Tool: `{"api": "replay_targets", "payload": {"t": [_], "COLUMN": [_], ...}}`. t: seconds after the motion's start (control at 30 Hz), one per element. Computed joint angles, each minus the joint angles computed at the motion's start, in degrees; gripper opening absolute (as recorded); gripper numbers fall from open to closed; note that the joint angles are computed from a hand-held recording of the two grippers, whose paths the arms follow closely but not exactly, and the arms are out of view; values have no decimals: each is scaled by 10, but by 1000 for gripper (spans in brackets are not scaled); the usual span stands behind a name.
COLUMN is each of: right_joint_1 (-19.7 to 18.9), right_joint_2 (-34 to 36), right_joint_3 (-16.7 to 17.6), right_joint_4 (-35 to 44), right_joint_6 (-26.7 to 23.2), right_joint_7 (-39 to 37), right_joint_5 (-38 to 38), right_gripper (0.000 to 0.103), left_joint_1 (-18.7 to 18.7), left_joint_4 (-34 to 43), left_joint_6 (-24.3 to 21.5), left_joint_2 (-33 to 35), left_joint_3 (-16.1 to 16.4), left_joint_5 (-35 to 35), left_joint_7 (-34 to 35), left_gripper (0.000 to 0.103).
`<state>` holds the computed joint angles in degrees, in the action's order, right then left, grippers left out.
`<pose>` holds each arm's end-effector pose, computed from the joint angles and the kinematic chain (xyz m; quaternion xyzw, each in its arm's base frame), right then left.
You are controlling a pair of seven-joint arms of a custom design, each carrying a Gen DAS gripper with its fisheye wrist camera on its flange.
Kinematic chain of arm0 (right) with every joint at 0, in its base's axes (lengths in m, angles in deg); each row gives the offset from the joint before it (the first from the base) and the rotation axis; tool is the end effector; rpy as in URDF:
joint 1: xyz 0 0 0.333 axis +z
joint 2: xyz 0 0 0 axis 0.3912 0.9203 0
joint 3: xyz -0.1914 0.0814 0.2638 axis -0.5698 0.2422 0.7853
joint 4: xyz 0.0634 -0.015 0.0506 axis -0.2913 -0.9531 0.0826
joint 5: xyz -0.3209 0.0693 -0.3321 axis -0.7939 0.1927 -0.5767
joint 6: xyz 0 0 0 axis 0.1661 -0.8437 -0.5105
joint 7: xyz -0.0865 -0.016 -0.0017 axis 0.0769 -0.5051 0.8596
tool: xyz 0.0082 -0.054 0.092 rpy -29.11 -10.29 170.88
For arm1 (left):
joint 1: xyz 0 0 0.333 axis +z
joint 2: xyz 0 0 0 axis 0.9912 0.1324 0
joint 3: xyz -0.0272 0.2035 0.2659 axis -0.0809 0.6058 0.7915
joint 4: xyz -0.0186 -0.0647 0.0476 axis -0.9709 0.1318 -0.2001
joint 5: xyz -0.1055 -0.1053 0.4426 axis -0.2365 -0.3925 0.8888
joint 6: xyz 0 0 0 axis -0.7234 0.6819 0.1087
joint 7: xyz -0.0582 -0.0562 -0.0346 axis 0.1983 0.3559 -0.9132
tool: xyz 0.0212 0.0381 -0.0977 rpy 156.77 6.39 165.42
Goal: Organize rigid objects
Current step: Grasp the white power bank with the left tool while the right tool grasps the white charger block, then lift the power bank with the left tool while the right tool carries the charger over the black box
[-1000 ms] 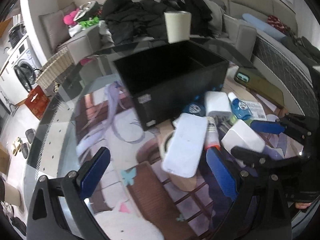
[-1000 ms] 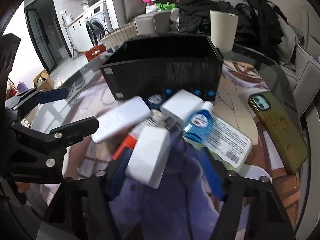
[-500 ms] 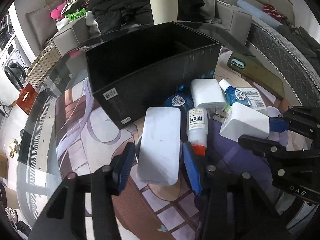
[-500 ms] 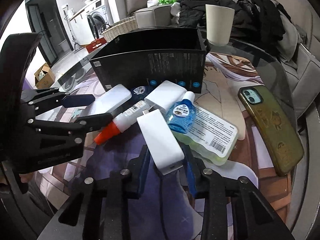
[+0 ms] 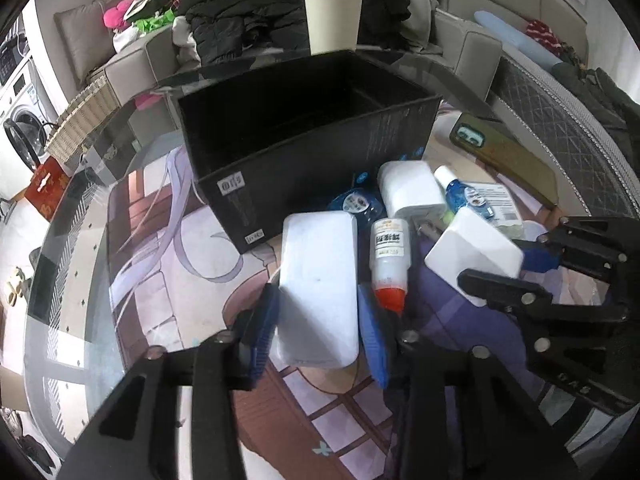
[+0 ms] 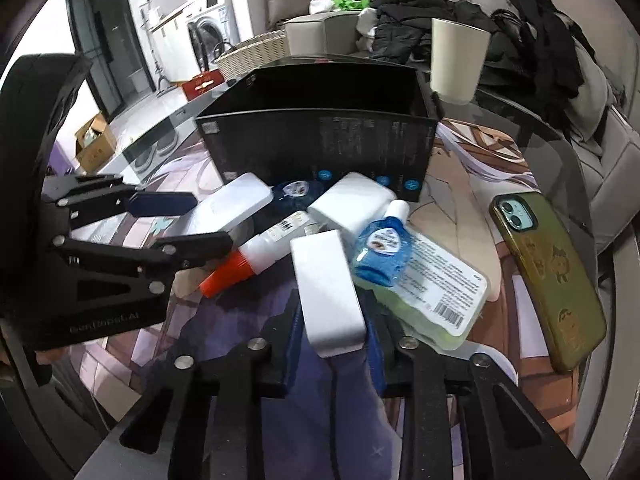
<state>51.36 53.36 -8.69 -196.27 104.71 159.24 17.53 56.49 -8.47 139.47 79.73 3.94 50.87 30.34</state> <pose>0.6345 0.3446 0.3951 -0.6872 0.6642 -0.1886 0.2259 0.7022 -0.5201 0.4039 -0.4029 0.8711 -0.2552 0.1173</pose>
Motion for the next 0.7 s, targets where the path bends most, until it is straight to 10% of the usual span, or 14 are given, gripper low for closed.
{"api": "replay_targets", "payload": {"t": [0.47,0.7], "right_joint_1": [5,40], "right_joint_2": [-12,-56], "right_joint_3": [-3,-46], "right_joint_4": [-14,-32], "right_joint_6": [29,70], "right_joint_7": [3,217], "right_joint_5": [-2,-251], "right_gripper": [22,22], "left_joint_1": [7,-1], "left_joint_4": [-43,-118], "left_joint_6": [54,200], "left_joint_2": [-32,-86], "left_joint_3": [-1,25], "left_joint_5": [3,48], "left_joint_7": [-7,-56], "left_gripper": [38,38]}}
